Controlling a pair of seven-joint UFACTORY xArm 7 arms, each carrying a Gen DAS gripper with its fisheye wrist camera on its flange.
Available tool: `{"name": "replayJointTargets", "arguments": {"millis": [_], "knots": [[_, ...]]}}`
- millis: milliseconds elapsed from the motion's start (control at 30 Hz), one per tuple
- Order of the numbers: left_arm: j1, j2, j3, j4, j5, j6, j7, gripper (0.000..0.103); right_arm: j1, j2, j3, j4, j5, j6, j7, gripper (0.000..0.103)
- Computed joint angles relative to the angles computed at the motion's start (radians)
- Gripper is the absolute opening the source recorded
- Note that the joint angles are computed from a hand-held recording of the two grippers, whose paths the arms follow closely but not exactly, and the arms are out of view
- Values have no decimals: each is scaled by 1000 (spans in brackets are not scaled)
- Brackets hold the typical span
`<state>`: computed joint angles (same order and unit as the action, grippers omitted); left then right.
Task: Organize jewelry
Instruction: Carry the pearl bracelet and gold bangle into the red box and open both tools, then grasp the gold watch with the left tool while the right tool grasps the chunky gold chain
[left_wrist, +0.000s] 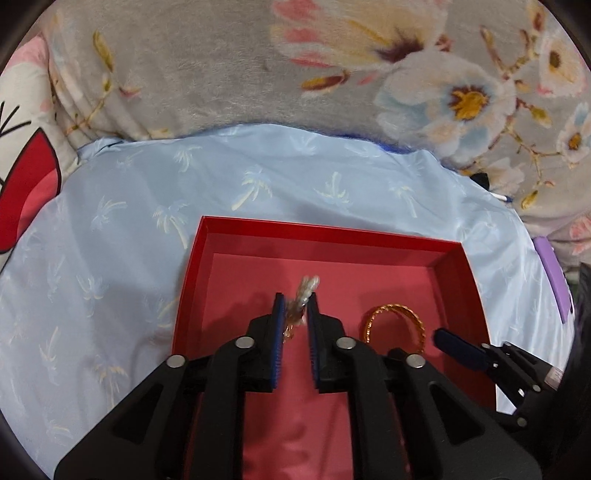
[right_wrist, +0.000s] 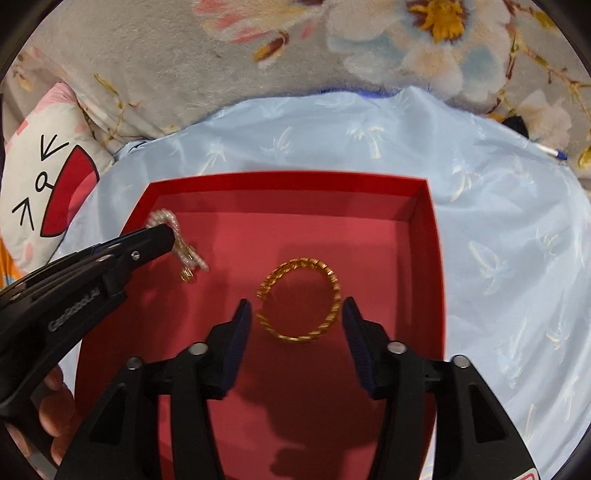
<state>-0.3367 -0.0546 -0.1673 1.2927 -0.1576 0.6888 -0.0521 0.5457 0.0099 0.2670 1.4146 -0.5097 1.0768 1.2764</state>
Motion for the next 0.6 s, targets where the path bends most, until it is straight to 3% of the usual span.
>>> {"name": "replayJointTargets", "arguments": {"millis": [33,100,333,600], "knots": [[3,-2,2,-3,8,-2,-21,50,10,-2,9,7,-49,31,34,72],[9,-31,6,-32,7,-35,-38,67,26,-18,23,3,-117,72,81,72],[21,-273,34,-234,0,-58,3,68,71,-145,124,-86,-171,129,223,72],[23,-668,58,-555,10,62,6,68,169,-198,295,-118,-130,309,435,72]]}}
